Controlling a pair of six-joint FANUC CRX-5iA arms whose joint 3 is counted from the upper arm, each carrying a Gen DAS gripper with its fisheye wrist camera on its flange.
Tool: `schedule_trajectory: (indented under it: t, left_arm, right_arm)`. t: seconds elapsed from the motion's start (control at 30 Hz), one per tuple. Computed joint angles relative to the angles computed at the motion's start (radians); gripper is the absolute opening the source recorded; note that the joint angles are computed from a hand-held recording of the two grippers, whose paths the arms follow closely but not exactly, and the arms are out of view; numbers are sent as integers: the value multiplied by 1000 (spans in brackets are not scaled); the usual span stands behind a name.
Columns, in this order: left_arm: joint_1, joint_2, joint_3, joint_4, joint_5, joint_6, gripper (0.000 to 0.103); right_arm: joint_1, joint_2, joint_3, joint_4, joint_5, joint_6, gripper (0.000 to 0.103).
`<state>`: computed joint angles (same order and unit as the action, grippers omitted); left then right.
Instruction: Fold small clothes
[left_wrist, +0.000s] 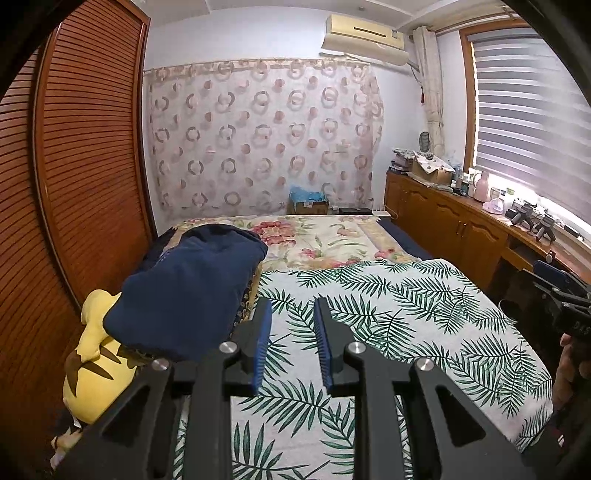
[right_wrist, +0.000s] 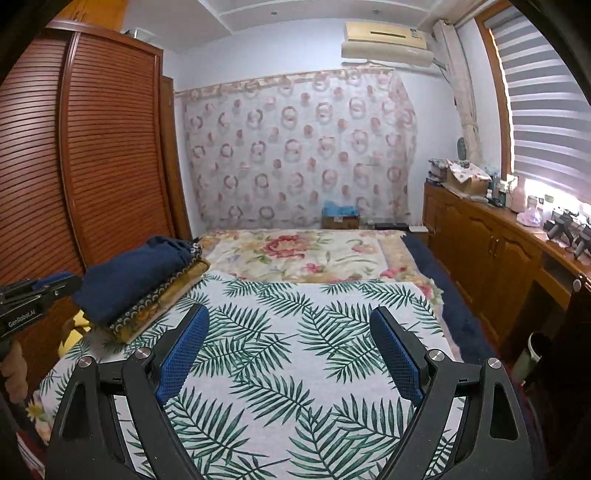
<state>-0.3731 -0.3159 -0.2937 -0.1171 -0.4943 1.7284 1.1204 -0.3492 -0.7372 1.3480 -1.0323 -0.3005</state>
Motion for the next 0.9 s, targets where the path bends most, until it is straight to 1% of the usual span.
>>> schedule_trajectory:
  t: [0.3,0.6,0.9]
  left_arm:
    - [-6,1,8,-16,-7,14,22]
    - [-6,-11,6,-8,-11,3,22]
    - [-20,-13,16,-42,-22,34,22]
  right_arm:
    - [-1,0,0,0,3,1,90]
    - [-3,3,-2,4,5,-5,90]
    - [-4,2,-4,4,6,-3,90]
